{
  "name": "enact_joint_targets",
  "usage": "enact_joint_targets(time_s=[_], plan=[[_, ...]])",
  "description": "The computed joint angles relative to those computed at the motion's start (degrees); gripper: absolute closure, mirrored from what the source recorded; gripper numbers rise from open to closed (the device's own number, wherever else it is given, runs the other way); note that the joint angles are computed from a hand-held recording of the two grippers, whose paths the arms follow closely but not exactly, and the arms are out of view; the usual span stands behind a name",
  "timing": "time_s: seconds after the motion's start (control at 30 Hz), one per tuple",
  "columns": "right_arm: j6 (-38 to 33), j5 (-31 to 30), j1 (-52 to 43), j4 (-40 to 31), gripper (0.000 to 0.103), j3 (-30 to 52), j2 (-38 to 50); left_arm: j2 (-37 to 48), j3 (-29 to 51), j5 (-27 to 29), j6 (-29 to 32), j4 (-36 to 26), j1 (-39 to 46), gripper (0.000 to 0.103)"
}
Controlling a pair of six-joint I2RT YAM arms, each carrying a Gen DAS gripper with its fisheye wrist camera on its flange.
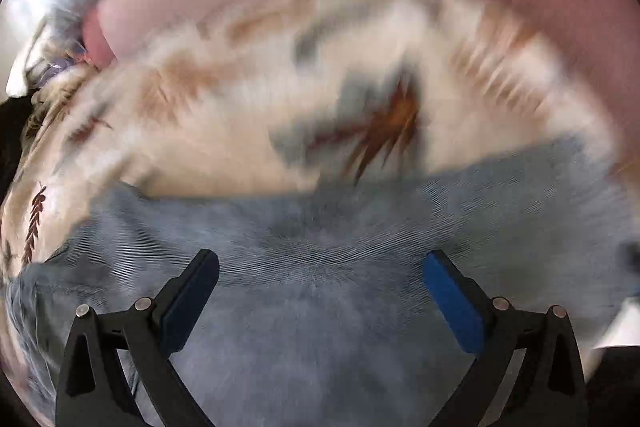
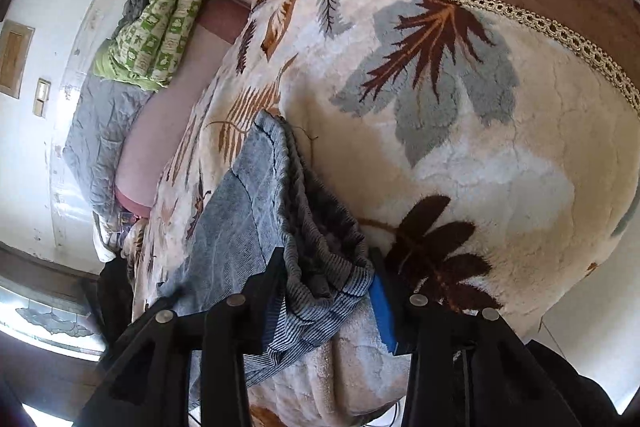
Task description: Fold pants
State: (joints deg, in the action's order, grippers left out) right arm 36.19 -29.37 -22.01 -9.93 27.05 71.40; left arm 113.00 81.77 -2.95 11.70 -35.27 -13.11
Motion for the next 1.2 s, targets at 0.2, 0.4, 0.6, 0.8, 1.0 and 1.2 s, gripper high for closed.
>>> enact_joint_targets(time_s=[0.2,0.4,0.6,0.8,1.0,1.2], plan=[[-1.0,-0.8,-0.5,0.7,0.060,-0.3,0.9,-5.1,-1.7,9.6,-4.1,3.7,3.3,0.001],[-0.8,0.5,1.2,0.2,0.052,0.4,0.6,2.3,3.3,3.5,-3.1,0.5,0.7,0.001],[-1.4,-0.4,0.3,1.2,0.054,-0.4,0.7,-15.4,-11.8,16.8,0.8,2.2,6.5,0.001],[-1.6,1.1,0.9,0.1,0.054,-0.2,0.0,-20.5,-23.2,6.0,8.3,7.3,-1.2,0.002],[-1.4,0.7,0.6,0.6,0.054,-0.7,-0.2,-16.8,-19.3,10.8,7.5,5.5,-1.5,0.002],[-2.9,1.4,1.1,-1.1,0.058,0.7,0.3,-23.5,-25.5,15.8,5.6,10.8,1.7,0.000]])
